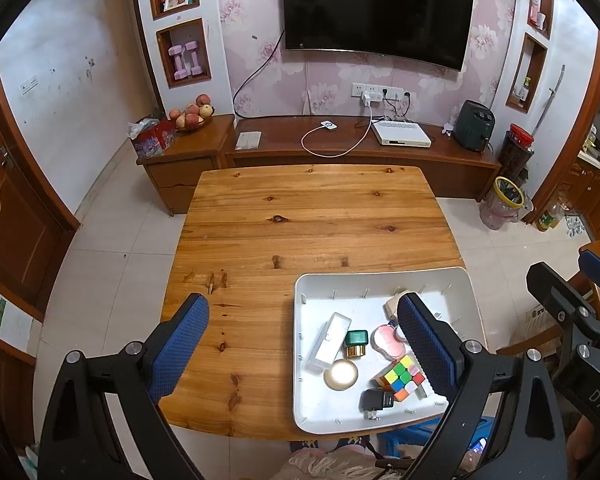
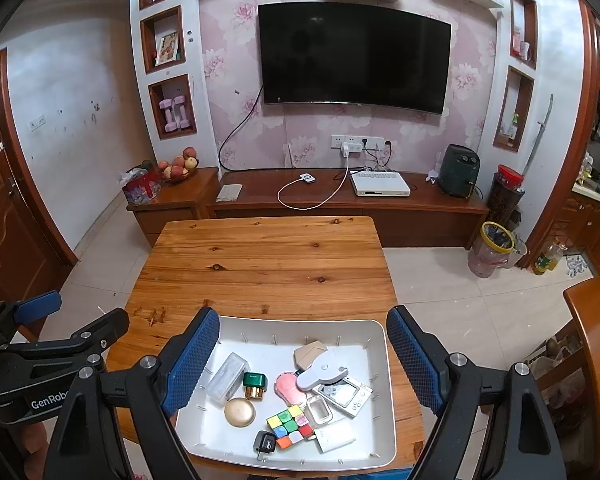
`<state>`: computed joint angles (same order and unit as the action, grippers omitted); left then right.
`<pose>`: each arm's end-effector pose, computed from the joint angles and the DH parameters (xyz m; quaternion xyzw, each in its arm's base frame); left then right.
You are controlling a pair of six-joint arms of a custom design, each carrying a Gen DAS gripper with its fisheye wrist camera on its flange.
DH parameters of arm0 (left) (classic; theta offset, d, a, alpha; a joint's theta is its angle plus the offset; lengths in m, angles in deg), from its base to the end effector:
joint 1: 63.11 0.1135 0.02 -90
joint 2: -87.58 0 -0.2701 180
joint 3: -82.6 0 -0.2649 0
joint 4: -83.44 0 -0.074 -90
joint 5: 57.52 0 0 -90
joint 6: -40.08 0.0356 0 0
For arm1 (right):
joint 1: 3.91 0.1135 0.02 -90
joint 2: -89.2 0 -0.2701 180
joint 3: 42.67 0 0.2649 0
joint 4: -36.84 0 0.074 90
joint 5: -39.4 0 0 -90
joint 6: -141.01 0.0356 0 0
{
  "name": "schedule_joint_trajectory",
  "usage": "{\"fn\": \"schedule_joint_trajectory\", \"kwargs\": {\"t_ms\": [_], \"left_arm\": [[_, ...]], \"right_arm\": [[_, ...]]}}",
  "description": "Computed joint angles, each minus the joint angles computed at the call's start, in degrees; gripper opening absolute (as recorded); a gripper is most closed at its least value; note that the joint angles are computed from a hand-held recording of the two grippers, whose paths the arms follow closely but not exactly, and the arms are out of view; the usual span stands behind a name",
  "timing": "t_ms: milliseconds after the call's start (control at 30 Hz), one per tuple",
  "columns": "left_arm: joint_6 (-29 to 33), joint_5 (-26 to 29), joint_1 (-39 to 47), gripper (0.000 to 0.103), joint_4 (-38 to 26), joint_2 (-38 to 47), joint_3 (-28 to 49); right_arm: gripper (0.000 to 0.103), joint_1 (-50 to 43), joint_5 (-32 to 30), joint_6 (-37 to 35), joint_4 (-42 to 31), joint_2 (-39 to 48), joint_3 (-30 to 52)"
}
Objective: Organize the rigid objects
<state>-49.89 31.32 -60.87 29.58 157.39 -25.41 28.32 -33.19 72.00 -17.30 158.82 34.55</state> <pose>0.2592 0.0109 0.2911 -0.0215 0.9443 0.0161 0.3279 0.2280 0.1311 0.3234 -0.0342 0.9193 0.0382 0.3902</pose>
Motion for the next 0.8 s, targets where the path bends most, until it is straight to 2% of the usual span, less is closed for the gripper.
{"fn": "schedule_joint_trajectory", "kwargs": {"t_ms": [800], "left_arm": [[0.52, 0.37, 0.93, 0.096, 0.44, -0.59, -2.58]], "right_arm": [[0.086, -0.51, -0.49, -0.48, -0.2, -0.21, -0.03]]}}
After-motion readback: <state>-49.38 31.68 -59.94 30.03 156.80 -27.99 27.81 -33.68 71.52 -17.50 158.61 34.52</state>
